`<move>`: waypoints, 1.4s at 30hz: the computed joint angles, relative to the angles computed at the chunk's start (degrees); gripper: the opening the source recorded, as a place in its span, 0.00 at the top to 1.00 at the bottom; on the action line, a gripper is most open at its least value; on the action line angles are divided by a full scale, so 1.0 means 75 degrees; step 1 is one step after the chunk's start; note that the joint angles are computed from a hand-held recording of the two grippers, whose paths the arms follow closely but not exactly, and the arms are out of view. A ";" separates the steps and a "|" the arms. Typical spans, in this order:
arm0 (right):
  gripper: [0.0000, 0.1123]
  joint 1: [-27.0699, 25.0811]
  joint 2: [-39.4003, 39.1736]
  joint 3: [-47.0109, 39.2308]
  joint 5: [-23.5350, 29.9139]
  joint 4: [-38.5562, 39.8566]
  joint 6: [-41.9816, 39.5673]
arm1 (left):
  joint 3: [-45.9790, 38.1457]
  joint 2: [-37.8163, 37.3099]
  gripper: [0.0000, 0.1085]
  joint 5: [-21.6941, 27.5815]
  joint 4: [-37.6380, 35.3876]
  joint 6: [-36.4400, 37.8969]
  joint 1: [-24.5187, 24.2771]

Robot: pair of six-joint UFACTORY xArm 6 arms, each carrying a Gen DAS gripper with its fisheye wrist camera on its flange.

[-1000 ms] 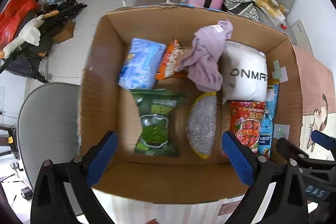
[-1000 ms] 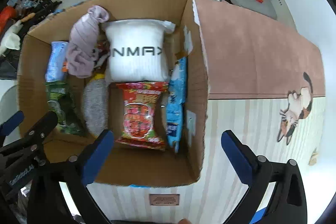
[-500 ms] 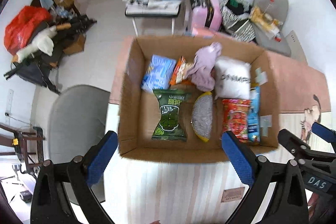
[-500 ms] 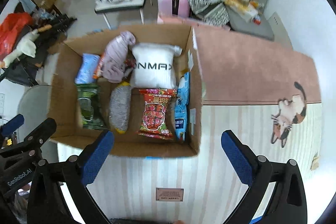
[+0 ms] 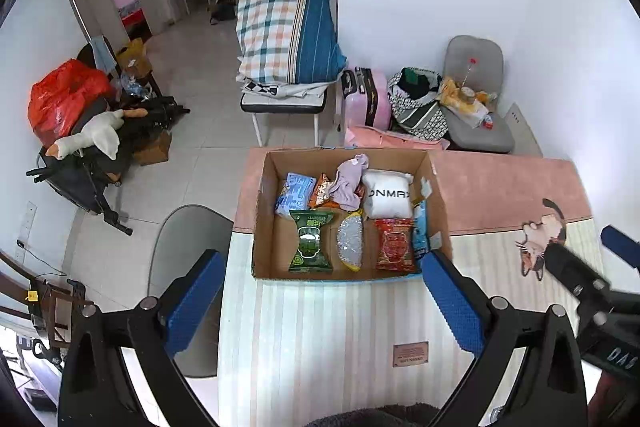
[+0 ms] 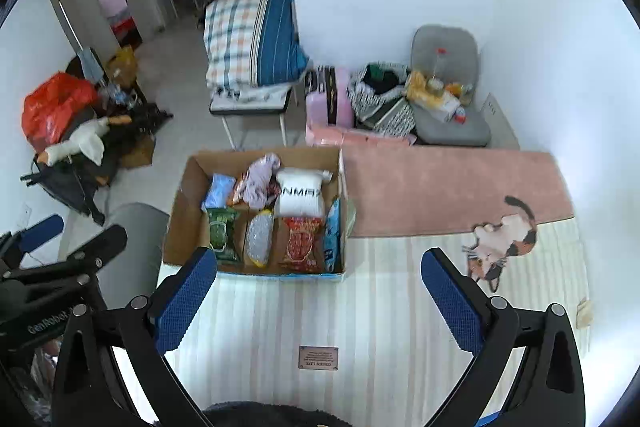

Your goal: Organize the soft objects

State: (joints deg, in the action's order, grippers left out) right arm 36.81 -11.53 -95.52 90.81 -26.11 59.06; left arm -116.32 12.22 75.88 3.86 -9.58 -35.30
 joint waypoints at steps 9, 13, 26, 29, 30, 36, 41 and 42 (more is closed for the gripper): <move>0.08 0.1086 0.0087 -0.1191 0.1113 -0.0926 0.0163 | 0.0553 -0.0830 0.07 -0.0104 0.0076 -0.0389 -0.0132; 0.08 0.1294 0.0116 -0.1417 0.1350 -0.0984 0.0120 | 0.0777 -0.1126 0.07 -0.0158 0.0272 -0.0643 -0.0188; 0.08 0.1202 0.0061 -0.1301 0.1463 -0.0771 0.0132 | 0.1140 -0.1318 0.07 -0.0032 0.0345 -0.0752 -0.0300; 0.08 0.1124 0.0065 -0.1180 0.1478 -0.0698 0.0119 | 0.1117 -0.1251 0.07 0.0045 0.0366 -0.0734 -0.0328; 0.08 0.1094 0.0097 -0.1153 0.1498 -0.0705 0.0085 | 0.1107 -0.1234 0.07 0.0054 0.0332 -0.0734 -0.0315; 0.08 0.0956 0.0093 -0.0994 0.1506 -0.0644 0.0114 | 0.1146 -0.1239 0.07 0.0038 0.0234 -0.0740 -0.0299; 0.08 0.0928 0.0094 -0.0948 0.1481 -0.0688 0.0144 | 0.1163 -0.1251 0.07 0.0036 0.0213 -0.0763 -0.0296; 0.08 0.0933 0.0102 -0.0949 0.1484 -0.0718 0.0139 | 0.1152 -0.1241 0.07 0.0041 0.0219 -0.0756 -0.0295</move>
